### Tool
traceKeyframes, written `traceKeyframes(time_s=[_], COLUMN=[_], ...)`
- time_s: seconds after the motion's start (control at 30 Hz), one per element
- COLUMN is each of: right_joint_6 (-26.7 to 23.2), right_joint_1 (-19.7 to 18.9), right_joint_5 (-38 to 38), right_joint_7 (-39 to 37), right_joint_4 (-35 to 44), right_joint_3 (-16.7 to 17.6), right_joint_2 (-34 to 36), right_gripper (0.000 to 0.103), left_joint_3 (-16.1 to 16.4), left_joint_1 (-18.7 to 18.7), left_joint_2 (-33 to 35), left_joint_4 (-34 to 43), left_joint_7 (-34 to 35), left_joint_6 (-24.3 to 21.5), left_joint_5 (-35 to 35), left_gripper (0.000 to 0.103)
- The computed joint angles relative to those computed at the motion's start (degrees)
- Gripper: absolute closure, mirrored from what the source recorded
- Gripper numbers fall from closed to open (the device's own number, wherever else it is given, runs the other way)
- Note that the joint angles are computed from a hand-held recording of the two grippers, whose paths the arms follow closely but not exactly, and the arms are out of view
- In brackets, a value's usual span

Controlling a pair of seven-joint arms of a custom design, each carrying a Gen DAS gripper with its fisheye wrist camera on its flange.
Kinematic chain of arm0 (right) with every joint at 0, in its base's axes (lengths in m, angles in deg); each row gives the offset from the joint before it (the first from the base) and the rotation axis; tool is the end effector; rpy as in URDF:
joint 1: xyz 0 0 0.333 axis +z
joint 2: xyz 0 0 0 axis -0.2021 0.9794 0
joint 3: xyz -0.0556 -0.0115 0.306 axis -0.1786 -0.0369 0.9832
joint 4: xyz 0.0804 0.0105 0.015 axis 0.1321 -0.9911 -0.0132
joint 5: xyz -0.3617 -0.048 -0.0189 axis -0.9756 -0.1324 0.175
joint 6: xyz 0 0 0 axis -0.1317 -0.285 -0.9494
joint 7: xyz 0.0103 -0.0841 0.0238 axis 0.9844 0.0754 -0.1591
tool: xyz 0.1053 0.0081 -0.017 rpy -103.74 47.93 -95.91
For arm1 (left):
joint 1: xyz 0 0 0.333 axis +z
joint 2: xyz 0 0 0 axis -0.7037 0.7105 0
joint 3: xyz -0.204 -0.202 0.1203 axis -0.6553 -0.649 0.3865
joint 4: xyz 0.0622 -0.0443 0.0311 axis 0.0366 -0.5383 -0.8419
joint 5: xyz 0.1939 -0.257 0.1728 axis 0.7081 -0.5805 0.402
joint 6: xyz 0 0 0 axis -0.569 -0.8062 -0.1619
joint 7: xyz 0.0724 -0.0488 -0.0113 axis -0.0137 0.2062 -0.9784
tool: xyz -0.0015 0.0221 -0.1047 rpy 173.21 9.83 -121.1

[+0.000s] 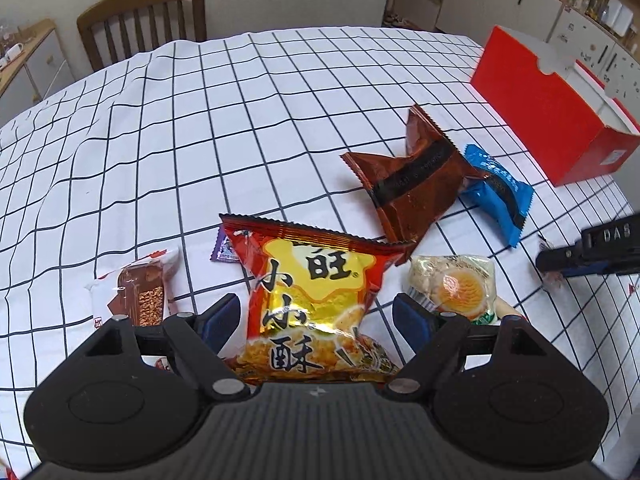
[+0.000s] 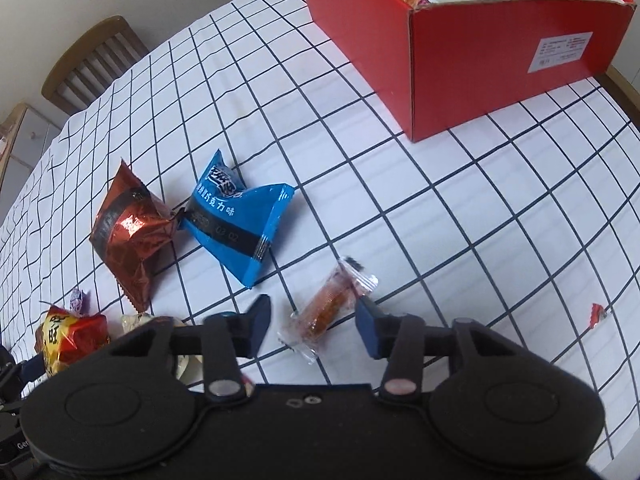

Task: Organize snacks
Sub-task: 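Grasp the red-yellow chip bag with the left tool while the right tool grasps the small sausage packet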

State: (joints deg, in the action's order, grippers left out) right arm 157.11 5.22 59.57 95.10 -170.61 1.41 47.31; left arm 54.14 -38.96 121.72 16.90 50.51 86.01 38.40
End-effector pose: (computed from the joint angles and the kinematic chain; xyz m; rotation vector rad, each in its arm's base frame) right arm 0.6489 0.1800 0.2577 -1.1149 2.5148 -0.2439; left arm 0.7637 -0.0247 0.2574 -1.3788 2.5241 -0.7340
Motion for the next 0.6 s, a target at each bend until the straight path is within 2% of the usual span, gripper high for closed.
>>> traceKeyframes(time_s=[0.13,0.2,0.27,0.37,0.6], right_joint_6=[-0.8,-1.5,-1.3,-0.4,2.7], right_joint_1=[-0.9,-0.8,-0.6,-0.9,-0.4], right_joint_5=[0.8,0.8,0.6,0.7,0.1], right_joint_7=[-2.0,-3.0,-3.6,-4.8,-5.8], right_joint_4=[1.3,1.7,1.4,0.6,-2.5], right_joint_3=[1.3,1.4,1.3,1.5,0.6], right_joint_2=[0.8,1.0,0.8,0.6,-0.9], right_gripper=[0.075,0.080,0.082,0.087,0.088], left_joint_3=[0.5,0.9,0.8,1.0,1.6], left_joint_1=[-0.3,-0.5,-0.4,-0.8,-1.5], left_joint_2=[0.8,0.8,0.6,-1.0,-3.2], left_joint_4=[1.5,1.9,1.7,-1.6,-5.9], left_joint_7=[-1.9,-2.8,-3.1,-2.8,-4.1], left_joint_6=[-0.7,-1.4,-1.8,1.2,5.4], left_joint_5=[0.1,0.5,0.6,1.1,1.7], left_gripper=[0.022,0.037,0.042,0.046,0.051])
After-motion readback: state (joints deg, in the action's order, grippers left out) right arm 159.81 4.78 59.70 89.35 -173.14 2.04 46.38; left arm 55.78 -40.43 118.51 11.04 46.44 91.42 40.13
